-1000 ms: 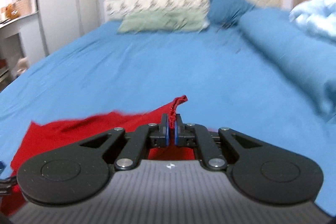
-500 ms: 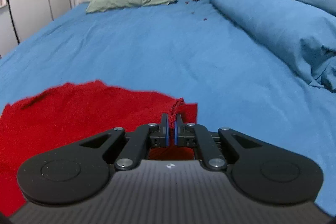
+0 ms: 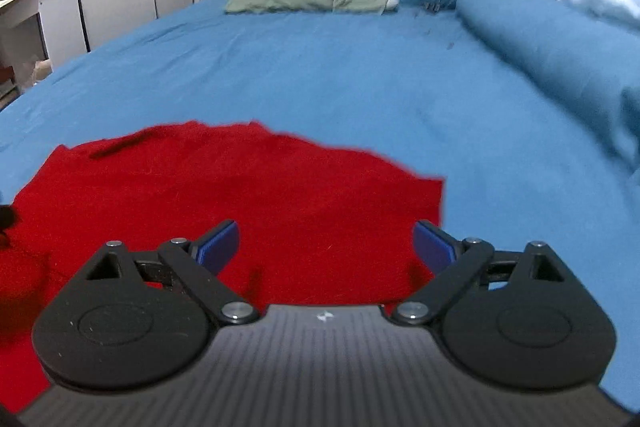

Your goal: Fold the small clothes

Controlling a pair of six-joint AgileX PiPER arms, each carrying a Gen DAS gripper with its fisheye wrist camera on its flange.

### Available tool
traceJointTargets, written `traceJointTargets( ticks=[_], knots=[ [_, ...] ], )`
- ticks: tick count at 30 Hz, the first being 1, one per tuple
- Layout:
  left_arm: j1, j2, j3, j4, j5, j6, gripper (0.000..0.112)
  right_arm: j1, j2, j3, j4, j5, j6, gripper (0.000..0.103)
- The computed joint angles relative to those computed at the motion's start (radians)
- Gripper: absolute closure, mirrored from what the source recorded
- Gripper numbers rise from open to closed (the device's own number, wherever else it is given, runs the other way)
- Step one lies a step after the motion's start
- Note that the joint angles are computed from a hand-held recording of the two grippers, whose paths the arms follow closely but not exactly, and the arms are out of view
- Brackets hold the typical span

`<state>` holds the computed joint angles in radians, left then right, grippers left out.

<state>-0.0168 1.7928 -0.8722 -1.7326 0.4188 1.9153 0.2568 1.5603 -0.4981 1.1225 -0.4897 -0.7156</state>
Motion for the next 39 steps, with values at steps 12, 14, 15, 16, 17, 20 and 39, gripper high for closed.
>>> traceJointTargets(
  ticks=[12, 14, 15, 16, 17, 20, 39],
  knots=[
    [0.068, 0.064, -0.159, 0.111, 0.009, -0.092, 0.021, -0.133, -0.043, 0.143, -0.504, -0.012, 0.440, 0.000],
    [0.069, 0.148, -0.306, 0.257, 0.024, -0.246, 0.023, -0.143, -0.043, 0.112, -0.491, 0.010, 0.414, 0.000],
    [0.074, 0.191, -0.373, 0.341, 0.054, -0.338, 0.024, -0.150, -0.032, 0.094, -0.494, 0.022, 0.415, 0.000],
    [0.088, 0.232, -0.424, 0.394, 0.113, -0.394, 0.025, -0.154, -0.017, 0.079, -0.497, 0.022, 0.424, 0.000],
    [0.103, 0.274, -0.476, 0.439, 0.170, -0.449, 0.025, -0.176, 0.003, 0.064, -0.540, 0.019, 0.466, 0.000],
    [0.118, 0.359, -0.552, 0.471, 0.223, -0.485, 0.025, -0.216, 0.057, 0.045, -0.681, 0.001, 0.625, 0.000],
    [0.155, 0.023, -0.224, 0.388, 0.081, -0.319, 0.020, -0.152, -0.184, 0.114, -0.266, 0.081, 0.173, 0.000]
  ],
)
